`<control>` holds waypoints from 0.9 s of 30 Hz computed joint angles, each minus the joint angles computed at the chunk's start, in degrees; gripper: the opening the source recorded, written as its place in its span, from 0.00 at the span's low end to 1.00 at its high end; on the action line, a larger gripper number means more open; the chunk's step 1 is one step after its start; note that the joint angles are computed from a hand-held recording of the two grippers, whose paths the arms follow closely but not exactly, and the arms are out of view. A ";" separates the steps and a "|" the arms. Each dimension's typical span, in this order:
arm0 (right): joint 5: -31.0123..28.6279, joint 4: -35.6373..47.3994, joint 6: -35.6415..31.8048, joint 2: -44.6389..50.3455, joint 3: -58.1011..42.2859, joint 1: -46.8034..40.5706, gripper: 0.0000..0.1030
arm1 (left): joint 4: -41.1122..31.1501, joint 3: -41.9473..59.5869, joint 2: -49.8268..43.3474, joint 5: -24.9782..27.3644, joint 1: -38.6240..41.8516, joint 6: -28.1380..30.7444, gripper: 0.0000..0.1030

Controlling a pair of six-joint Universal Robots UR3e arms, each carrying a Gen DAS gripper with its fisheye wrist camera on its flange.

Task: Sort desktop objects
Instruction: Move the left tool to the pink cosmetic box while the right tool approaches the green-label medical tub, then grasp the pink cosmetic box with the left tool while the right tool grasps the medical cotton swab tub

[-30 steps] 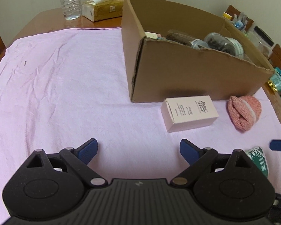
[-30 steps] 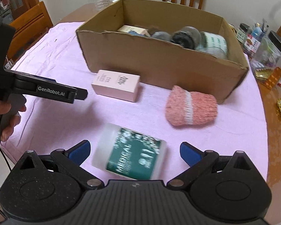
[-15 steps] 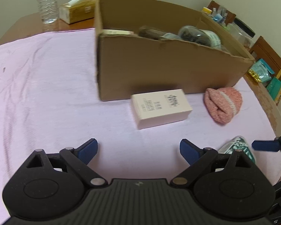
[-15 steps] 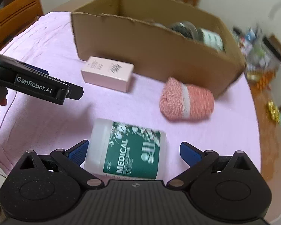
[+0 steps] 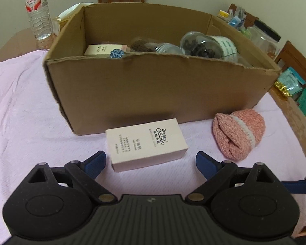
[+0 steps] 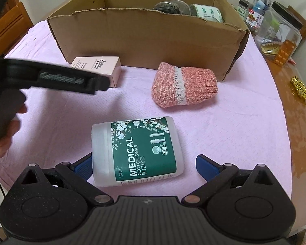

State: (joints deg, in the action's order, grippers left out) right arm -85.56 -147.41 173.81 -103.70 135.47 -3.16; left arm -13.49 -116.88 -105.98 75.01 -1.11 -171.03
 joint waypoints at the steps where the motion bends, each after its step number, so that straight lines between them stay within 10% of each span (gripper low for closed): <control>1: 0.45 0.22 -0.68 -0.08 0.05 -0.43 1.00 | 1.29 0.35 -1.05 0.95 -0.77 -0.76 0.92; 12: 2.82 2.12 -5.07 2.46 -0.82 -2.24 1.00 | 5.30 3.28 -5.91 5.20 -2.90 -3.40 0.93; 27: 0.81 2.08 -5.17 5.34 -3.05 0.53 1.00 | 7.21 -2.40 -2.65 -2.32 3.92 5.60 0.84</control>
State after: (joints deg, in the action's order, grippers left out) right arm -84.75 -145.34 168.63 -98.36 132.42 -2.64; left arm -6.28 -119.29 -108.63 72.69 2.81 -165.43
